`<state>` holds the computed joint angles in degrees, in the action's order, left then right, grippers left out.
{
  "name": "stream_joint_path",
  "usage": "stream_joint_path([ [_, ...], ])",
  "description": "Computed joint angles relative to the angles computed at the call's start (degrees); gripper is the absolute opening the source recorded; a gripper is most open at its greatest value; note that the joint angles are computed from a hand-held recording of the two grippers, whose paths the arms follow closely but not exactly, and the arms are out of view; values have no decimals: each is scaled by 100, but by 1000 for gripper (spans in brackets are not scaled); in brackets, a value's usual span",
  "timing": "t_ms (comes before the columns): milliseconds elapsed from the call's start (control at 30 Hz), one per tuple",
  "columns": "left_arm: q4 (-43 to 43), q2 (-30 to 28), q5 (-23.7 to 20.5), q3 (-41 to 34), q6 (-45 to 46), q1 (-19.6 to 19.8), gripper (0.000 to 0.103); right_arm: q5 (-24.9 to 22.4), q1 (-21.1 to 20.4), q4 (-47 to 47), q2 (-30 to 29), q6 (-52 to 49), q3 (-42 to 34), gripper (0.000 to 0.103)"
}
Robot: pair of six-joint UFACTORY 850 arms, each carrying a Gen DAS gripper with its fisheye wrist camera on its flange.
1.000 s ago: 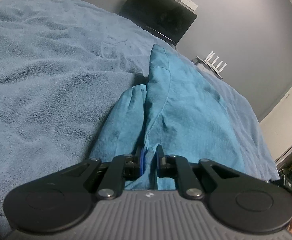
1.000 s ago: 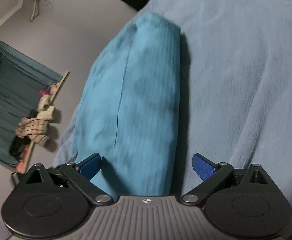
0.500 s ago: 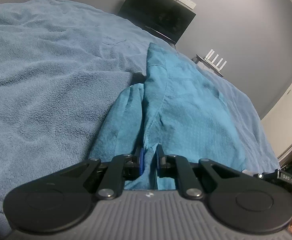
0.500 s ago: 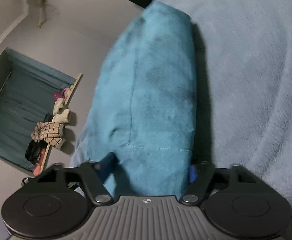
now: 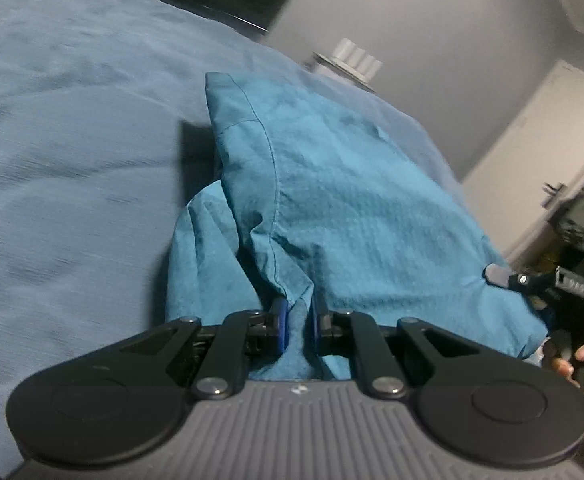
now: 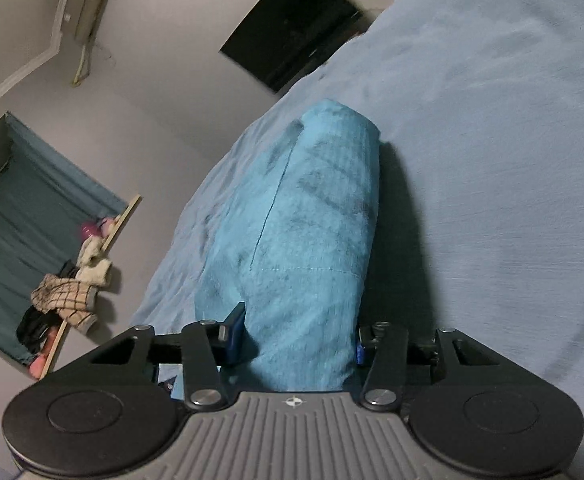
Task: Fold large clothes
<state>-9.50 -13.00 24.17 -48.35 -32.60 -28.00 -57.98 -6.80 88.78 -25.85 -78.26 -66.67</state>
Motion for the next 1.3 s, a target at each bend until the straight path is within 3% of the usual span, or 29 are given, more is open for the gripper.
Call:
stream_joint_path([
  [67,500,-95,-59,-119,-372,-69,7,-85,-276,-100,133,-33,200,51],
  [167,276,-109,-251,-150,-52,-213,6,-158,-460,-440,157,90,395,55],
  [400,1532,80,-15,215,-1818,-144,6,451,-347,-170,128,-484,443,88],
  [567,1640,65,-118,162,-1749,-146,6,311,-407,25,-425,-345,-330,81],
  [633,1769,5,-161,85,-1796,-102,6,792,-208,-16,-559,-529,-622,73],
  [833,1995,-80,-236,-34,-1787,-57,6,1679,236,634,-986,-915,-1265,72],
  [1200,1997,-71,-299,-70,-1738,-102,7,2955,875,86,-1822,112,-2811,73],
  [1300,2040,-109,-428,-141,-1719,-117,7,3265,993,1098,-1536,-1062,-2432,71],
])
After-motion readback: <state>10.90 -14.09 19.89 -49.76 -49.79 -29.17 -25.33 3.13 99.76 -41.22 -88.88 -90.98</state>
